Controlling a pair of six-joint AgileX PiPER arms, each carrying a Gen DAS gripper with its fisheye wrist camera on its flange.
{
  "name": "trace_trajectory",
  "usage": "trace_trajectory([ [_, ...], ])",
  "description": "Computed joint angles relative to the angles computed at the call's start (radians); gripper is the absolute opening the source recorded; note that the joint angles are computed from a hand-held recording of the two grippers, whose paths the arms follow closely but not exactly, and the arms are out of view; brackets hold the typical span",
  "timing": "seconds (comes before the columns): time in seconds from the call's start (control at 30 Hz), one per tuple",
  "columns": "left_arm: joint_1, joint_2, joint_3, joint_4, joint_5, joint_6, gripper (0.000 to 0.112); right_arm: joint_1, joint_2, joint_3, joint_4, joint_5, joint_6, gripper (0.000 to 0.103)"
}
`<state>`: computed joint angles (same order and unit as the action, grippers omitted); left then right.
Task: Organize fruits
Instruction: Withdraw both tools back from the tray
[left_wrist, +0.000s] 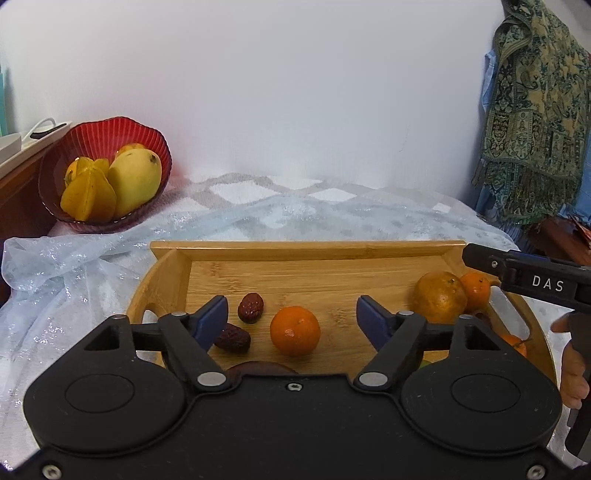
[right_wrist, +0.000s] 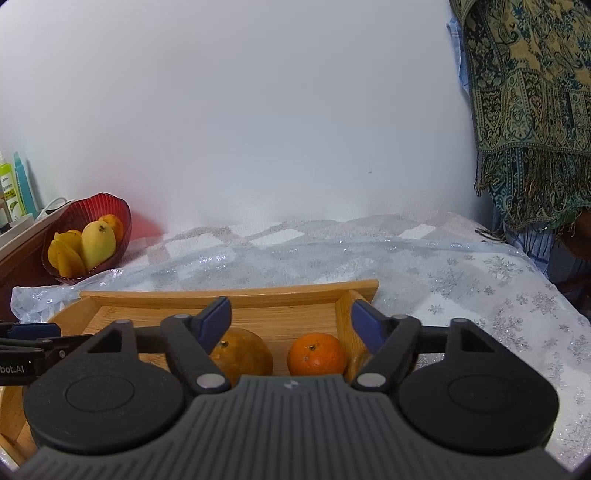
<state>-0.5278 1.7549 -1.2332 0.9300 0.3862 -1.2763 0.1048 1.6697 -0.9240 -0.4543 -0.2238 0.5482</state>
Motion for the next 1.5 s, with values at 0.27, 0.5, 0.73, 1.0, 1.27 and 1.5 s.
trace_trajectory([
  [0.27, -0.024, -0.077, 0.084, 0.104, 0.009, -0.121, 0.089, 0.026, -0.045, 0.046, 0.130, 0.004, -0.131, 0.092],
  [0.5, -0.046, -0.141, 0.156, 0.163, 0.035, -0.213, 0.096, 0.047, -0.109, 0.116, 0.274, -0.011, -0.257, 0.098],
  [0.73, -0.090, -0.192, 0.204, 0.220, 0.079, -0.266, 0.100, 0.065, -0.198, 0.204, 0.334, -0.046, -0.299, 0.103],
  [1.0, -0.149, -0.245, 0.272, 0.303, 0.127, -0.363, 0.101, 0.097, -0.251, 0.267, 0.461, -0.068, -0.416, 0.103],
  [1.27, -0.188, -0.285, 0.330, 0.334, 0.155, -0.433, 0.101, 0.155, -0.295, 0.336, 0.651, -0.111, -0.598, 0.103],
  [1.5, -0.228, -0.313, 0.380, 0.371, 0.187, -0.499, 0.101, 0.201, -0.321, 0.388, 0.765, -0.150, -0.698, 0.103],
])
